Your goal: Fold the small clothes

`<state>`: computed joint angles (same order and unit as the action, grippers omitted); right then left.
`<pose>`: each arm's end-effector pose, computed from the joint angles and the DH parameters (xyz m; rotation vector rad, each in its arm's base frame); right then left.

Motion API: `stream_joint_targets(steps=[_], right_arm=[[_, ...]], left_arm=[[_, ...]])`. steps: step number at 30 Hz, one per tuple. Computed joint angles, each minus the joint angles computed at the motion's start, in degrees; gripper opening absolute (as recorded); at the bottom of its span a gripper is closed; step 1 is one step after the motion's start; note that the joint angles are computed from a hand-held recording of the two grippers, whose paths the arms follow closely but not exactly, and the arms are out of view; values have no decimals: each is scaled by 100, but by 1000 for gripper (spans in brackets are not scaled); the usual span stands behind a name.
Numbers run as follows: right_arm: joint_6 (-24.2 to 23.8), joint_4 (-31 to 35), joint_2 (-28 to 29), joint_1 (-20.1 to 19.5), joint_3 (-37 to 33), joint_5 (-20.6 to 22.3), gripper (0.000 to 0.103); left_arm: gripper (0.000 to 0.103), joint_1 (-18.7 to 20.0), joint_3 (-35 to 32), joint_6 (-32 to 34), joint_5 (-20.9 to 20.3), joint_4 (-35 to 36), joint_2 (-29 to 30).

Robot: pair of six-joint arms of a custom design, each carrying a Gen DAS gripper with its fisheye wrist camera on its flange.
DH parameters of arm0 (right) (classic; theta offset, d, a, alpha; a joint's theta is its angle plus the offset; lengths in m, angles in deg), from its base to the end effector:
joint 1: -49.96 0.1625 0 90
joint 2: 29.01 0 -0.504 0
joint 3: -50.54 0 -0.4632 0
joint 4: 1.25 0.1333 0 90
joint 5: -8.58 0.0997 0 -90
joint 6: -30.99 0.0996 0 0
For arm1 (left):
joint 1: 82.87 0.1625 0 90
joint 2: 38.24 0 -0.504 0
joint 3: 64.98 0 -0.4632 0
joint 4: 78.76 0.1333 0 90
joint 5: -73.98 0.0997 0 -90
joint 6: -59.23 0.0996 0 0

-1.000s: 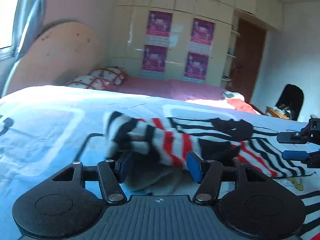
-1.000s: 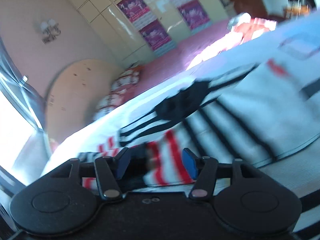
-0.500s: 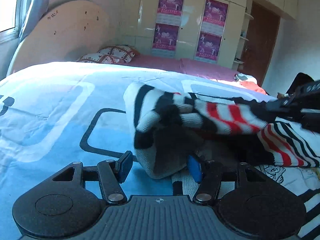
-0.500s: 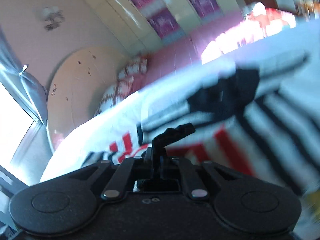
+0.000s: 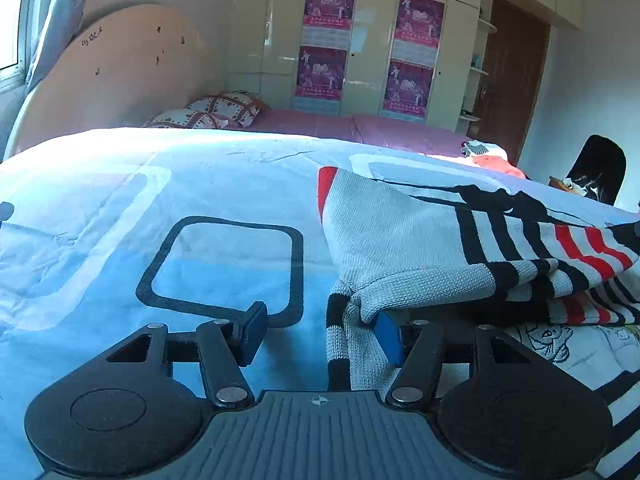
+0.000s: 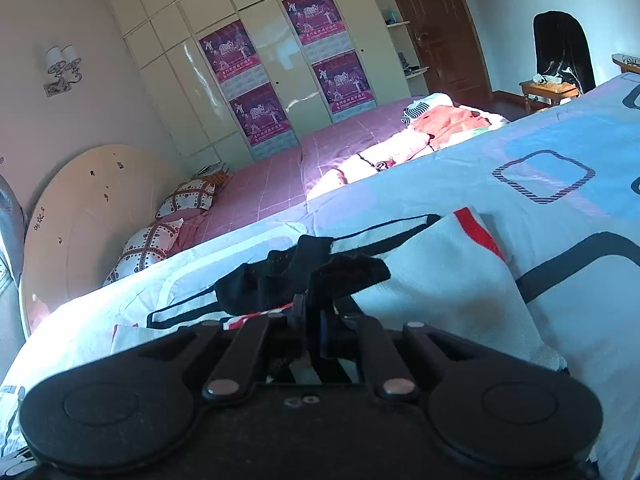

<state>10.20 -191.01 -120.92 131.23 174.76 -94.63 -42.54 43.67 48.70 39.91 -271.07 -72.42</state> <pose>0.0330 -0.5134 0.4735 0.0640 -2.2753 1.3980 -0.3598 -0.5885 -0.0034 0.4832 2.2589 -1.1009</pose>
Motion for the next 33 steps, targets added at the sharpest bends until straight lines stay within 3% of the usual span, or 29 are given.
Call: stream_joint_targets(steps=[5,7,8,10,11,12,15,18,21,24,26,29,33], right_arm=[[-164,137,-13,-153,83,87,7],[-375,142,130,-212,80,-129,7],[-329,279,187,-245,48,-314,8],[-138,314,112,-357,129,-151,8],[-138,281,83,-319,146,-235,18],[-155,105,35,-278,211,-279,21],[-384,-252,-133,-249,342,-104,21],[-905,-174,-87,-182,251,61,20],[-1517,-68,203,-8,95,-192,20],[-1906,88,469,1,-7,-828,19],[-1757,317,352,-15,-36,-742,19],[-1769,147,334,-17,-84,-420,22],[-1757,290,666,108,-380,-242,22]], left_arm=[[59,98,44,-352,-107,108,-67],[59,92,33,-332,-90,194,-66],[59,87,35,-313,-92,276,-87],[59,86,93,-385,-178,534,-222],[59,83,155,-442,-251,680,-335],[59,45,228,-471,-187,706,-428],[59,-94,330,127,9,-253,-450],[59,-85,-155,988,-497,-569,-203],[59,12,-686,1168,-983,-261,157],[59,159,-945,873,-1050,792,368],[59,107,-884,1040,-1071,708,332],[59,170,-1001,1325,-1140,217,390],[59,396,-1596,1559,-1271,375,569]])
